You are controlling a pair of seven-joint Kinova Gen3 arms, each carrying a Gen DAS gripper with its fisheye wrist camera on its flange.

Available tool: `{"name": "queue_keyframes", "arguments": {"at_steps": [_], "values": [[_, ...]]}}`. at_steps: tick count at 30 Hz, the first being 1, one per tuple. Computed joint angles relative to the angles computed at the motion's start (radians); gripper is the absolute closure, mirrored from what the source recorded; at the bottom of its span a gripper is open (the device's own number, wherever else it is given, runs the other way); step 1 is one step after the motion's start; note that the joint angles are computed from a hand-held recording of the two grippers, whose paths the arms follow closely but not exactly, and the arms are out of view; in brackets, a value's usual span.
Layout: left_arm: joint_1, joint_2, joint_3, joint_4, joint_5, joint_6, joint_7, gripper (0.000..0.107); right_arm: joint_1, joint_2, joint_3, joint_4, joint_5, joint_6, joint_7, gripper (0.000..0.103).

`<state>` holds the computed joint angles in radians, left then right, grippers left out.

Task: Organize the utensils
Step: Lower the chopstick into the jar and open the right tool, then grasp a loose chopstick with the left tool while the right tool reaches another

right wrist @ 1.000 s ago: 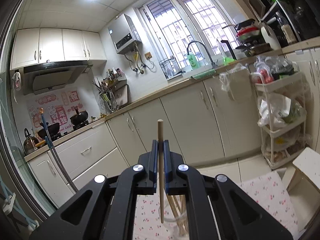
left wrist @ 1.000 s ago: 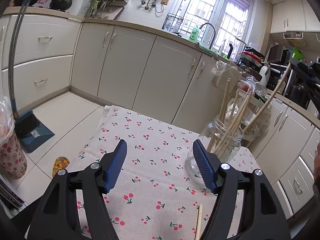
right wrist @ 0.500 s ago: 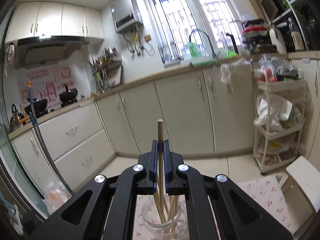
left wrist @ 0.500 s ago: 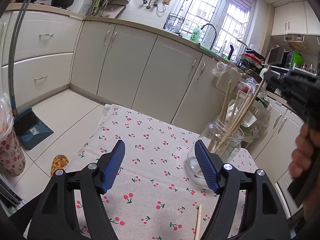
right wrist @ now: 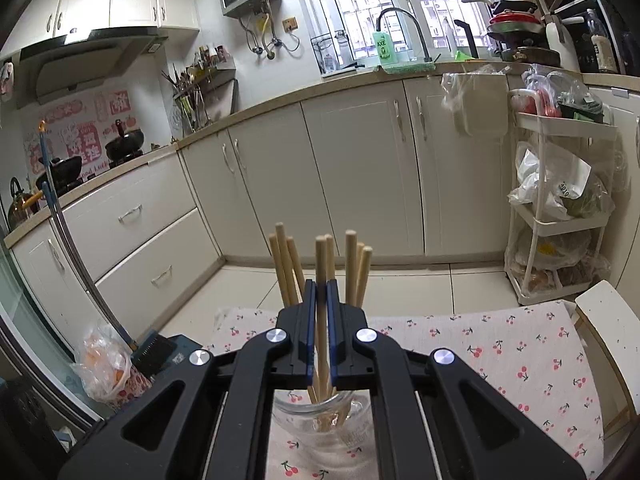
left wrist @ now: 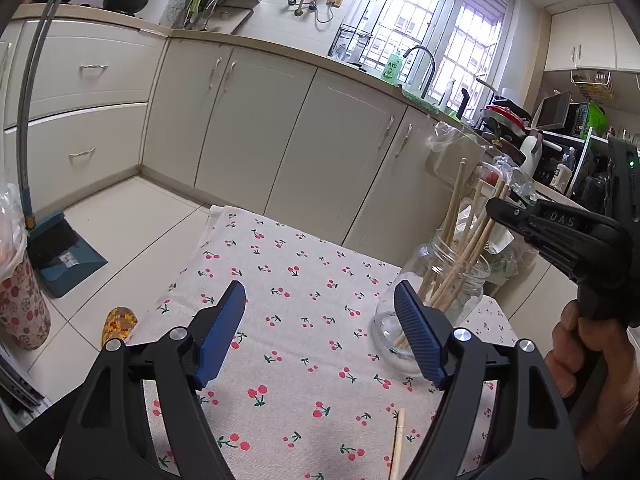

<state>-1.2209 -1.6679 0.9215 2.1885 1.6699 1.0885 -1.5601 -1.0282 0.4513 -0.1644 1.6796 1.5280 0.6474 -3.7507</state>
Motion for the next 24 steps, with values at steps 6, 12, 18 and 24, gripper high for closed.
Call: {"name": "queue_keyframes", "arguments": {"at_steps": [6,12,18,24], "values": [[-0.005,0.015,0.008,-0.016,-0.015,0.01,0.001,0.031,-0.055,-0.049,0.009,0.077,0.012,0.063,-0.081,0.075],[-0.003,0.068,0.035,-0.052,-0.057,0.03,-0.004,0.029,0.034,-0.082,-0.169,0.147,-0.212,0.056,0.032,0.072],[0.01,0.133,0.076,-0.091,-0.111,0.052,-0.024,0.028,0.075,-0.036,-0.262,0.134,-0.455,-0.004,0.243,0.072],[0.026,0.196,0.113,-0.138,-0.177,0.061,-0.064,0.026,-0.029,0.022,-0.163,0.038,-0.637,-0.013,0.476,0.057]]}}
